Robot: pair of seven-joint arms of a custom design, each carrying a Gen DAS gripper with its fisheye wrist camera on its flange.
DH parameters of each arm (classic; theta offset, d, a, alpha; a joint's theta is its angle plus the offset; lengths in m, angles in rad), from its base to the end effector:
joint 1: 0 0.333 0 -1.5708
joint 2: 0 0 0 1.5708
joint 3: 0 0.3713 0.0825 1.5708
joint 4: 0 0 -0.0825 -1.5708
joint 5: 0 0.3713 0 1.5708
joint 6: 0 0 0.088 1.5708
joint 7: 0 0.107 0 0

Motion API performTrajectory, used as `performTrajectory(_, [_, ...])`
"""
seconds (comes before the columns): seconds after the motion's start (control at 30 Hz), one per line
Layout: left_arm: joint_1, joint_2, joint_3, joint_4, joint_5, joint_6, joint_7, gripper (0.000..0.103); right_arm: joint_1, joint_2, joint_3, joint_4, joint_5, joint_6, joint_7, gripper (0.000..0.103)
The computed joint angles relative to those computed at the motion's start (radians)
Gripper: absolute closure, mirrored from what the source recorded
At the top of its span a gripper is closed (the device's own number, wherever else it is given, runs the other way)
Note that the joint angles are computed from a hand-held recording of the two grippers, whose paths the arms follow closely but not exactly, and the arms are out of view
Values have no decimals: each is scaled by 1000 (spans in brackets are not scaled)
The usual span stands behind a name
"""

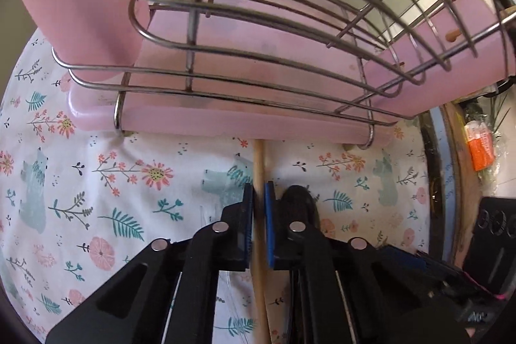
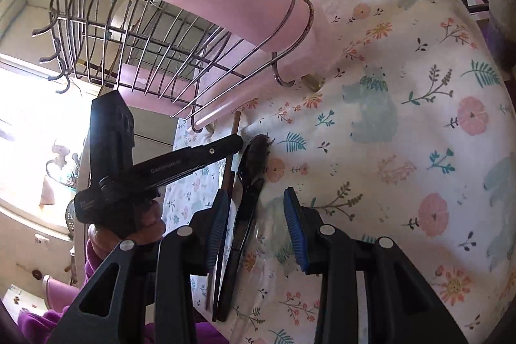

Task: Organize utensils
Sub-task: 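Close the left tool on a light wooden chopstick while the right tool grasps the black spoon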

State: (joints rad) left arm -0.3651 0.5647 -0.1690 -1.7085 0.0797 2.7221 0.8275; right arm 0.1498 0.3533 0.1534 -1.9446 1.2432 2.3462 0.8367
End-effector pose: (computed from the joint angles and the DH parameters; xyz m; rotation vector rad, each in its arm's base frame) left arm 0.6385 -0.3550 0.3721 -2.3349 1.9273 -0.7058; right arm 0.6069 0.1960 0.3756 -1.6959 1.5226 0.5883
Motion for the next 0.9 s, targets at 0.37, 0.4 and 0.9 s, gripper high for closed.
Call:
performTrajectory(0.37, [87, -92, -92, -157, -103, 186, 122, 97, -4, 151, 30, 179, -109, -75, 159, 70])
performTrajectory(0.4, [97, -97, -103, -168, -119, 201, 137, 97, -5, 157, 36, 191, -115, -75, 161, 70])
performTrajectory(0.9, [255, -208, -251, -360, -324, 378, 305, 97, -26, 264, 93, 299, -117, -131, 212, 92])
